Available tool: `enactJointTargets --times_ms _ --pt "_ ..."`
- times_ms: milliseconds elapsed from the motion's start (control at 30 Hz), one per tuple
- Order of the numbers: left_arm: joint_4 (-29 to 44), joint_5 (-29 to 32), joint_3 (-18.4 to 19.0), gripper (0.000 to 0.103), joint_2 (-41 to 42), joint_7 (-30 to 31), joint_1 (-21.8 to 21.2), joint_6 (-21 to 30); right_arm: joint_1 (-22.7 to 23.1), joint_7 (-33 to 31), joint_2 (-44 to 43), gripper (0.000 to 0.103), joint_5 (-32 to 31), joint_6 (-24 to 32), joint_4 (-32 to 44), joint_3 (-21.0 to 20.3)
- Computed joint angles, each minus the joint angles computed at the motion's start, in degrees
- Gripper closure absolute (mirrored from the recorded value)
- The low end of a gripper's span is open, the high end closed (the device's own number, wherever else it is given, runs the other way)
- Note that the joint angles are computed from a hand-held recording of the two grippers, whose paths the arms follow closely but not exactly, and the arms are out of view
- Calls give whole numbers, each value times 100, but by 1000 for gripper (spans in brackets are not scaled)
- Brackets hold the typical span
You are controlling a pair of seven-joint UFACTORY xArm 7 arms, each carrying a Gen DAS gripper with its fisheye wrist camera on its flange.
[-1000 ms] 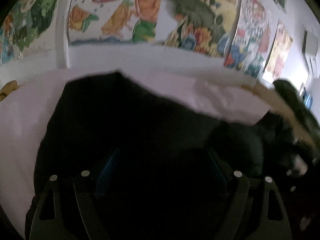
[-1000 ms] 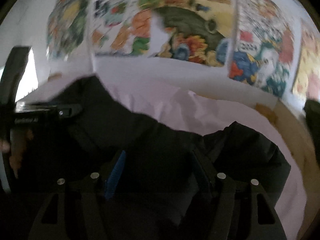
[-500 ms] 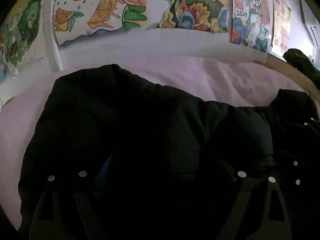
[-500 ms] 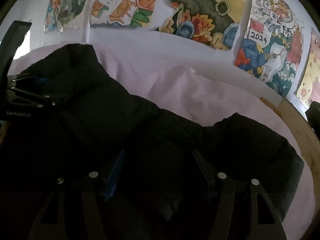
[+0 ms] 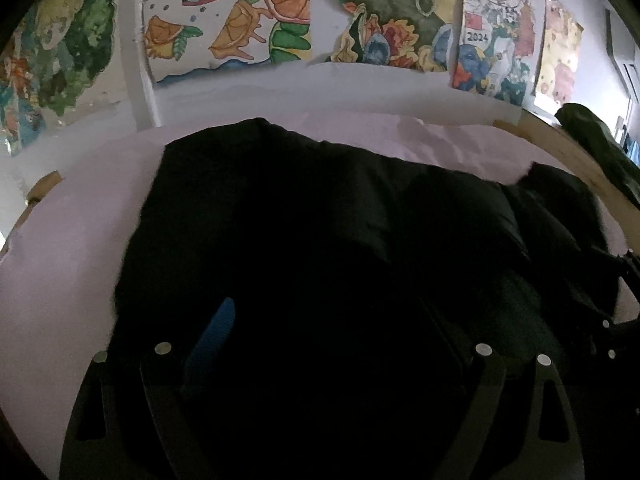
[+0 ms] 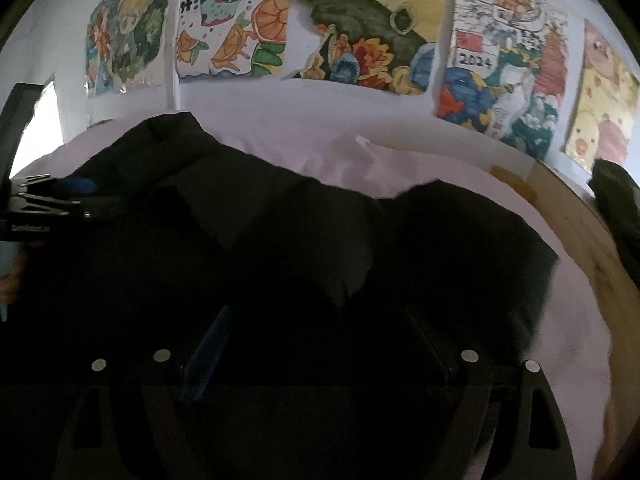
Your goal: Fold large clothes
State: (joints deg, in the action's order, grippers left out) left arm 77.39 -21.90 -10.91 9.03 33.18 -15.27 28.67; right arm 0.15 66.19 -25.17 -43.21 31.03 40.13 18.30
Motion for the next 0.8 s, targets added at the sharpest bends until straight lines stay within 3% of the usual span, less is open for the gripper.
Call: enactJointTargets --times_ms 100,233,333,600,667,800 --pt "-438 -508 -12 16 -560 491 135 223 316 -304 -287 18 366 564 70 105" --pt "-1028 -783 257 16 -1407 936 64 456 774 -632 -502 18 979 1511 412 321" --pt "-1367 -531 493 16 -2129 821 32 945 1020 -584 -641 13 1399 2251 845 521" --pt "-1767 165 1058 14 -3968 643 98 2427 1474 53 -633 8 2338 3503 2278 989" --pt "-1857 281 1155 5 -4349 641 126 2652 1576 50 -512 6 2340 3814 2698 1206" --pt "-2060 254 1477 3 -5073 828 81 3001 1710 -57 161 2 1982 4757 3798 1878"
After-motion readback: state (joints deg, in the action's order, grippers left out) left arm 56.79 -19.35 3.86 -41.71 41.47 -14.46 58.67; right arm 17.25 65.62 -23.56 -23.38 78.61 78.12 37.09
